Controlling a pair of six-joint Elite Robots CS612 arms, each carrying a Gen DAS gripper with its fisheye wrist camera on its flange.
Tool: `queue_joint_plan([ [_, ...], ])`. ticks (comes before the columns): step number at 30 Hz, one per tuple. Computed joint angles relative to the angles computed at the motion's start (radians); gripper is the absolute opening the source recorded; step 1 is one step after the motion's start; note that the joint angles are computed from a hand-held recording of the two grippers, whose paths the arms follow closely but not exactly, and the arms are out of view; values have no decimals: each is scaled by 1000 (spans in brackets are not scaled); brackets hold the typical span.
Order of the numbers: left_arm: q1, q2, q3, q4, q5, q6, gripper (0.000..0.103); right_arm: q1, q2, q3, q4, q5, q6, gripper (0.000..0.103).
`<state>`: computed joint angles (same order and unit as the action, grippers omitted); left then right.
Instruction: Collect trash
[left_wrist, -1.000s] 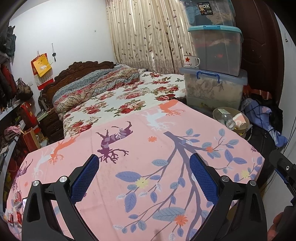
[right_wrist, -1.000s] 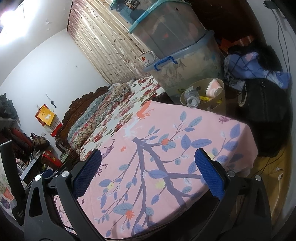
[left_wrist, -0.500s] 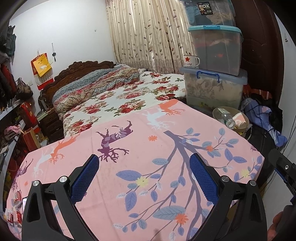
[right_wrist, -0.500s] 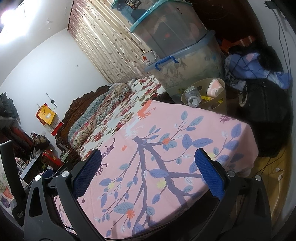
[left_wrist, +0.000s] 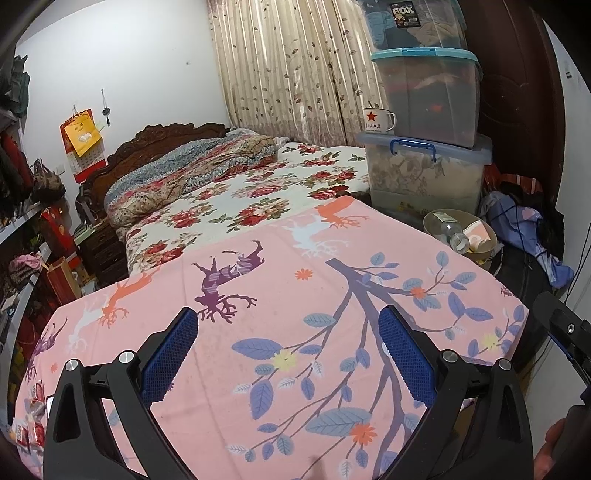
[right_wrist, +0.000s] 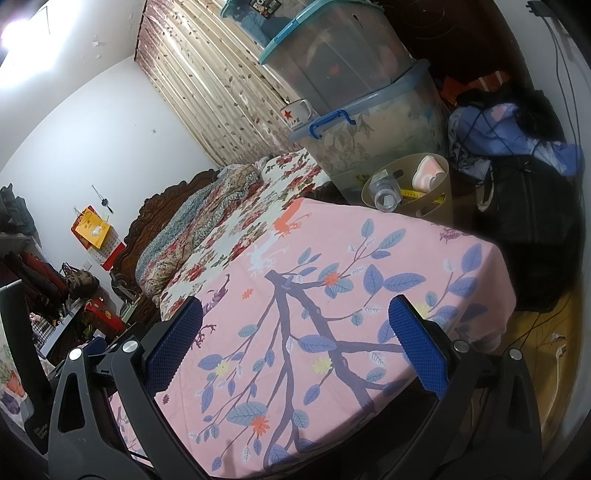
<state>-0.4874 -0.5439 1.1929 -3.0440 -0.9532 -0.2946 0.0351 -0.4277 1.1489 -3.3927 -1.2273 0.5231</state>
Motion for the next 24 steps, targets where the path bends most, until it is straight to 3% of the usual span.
queue_joint_plan([
  [24,2,1,5,-10,-31,19,94,0,1,-1,1,0,-1,100],
])
